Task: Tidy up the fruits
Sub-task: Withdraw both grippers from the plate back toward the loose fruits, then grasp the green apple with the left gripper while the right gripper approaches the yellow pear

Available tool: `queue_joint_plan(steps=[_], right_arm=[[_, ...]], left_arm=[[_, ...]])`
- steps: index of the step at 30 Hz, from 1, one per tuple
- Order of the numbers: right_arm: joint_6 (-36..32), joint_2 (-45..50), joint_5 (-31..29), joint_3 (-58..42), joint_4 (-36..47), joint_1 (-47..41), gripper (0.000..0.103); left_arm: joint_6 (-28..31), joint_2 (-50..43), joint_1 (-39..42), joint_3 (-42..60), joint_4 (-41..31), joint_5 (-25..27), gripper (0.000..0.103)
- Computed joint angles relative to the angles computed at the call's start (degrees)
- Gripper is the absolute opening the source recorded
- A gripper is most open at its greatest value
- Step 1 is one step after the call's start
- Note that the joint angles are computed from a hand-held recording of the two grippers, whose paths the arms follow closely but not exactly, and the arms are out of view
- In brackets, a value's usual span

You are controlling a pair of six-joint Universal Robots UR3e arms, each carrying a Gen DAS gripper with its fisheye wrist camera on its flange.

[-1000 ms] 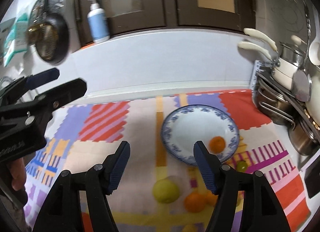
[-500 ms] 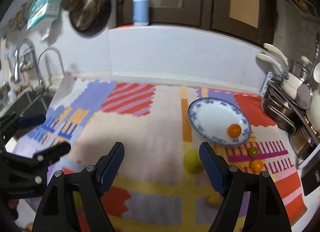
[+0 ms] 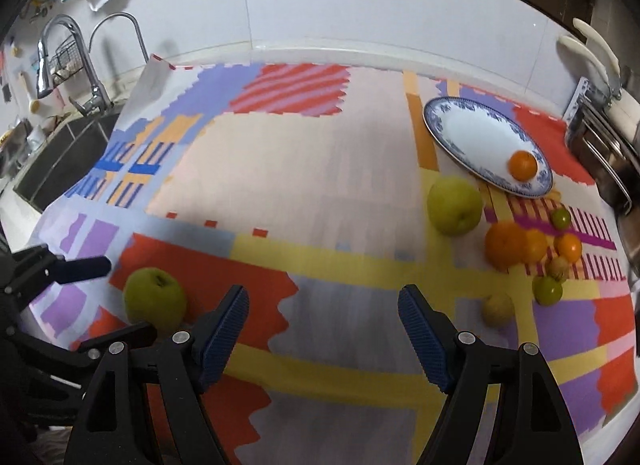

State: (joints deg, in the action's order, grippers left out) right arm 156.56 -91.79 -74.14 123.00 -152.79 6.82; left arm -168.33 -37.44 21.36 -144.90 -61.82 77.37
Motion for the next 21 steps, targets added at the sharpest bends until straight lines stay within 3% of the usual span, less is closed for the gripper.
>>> queue_joint_plan(steps=[7,10,16,21], right_arm=[[0.1,0.8,-0.4,-0.4,0.1,0.0,0.078],[0.2,1.2,-0.8,-0.7,0.0,-0.1,0.078],[0.2,1.8,-0.7,-0.9,-0.2,-0.9,0.078],[-1.1,0.9,0.6,-1.6,0.6,-2.4,0.078]], left_arm=[[0.1,-4.1,-0.9,-0.6,4.8,-0.7,0.059],[0.0,-6.3,-2.0,-0.5,6.2,-0.8,0.051],[-1.5,-10.3,-4.2,0.7,9.6,0.6,0.050],[-3.8,-16.6,-8.1,4.3,16.5,3.3,0.050]])
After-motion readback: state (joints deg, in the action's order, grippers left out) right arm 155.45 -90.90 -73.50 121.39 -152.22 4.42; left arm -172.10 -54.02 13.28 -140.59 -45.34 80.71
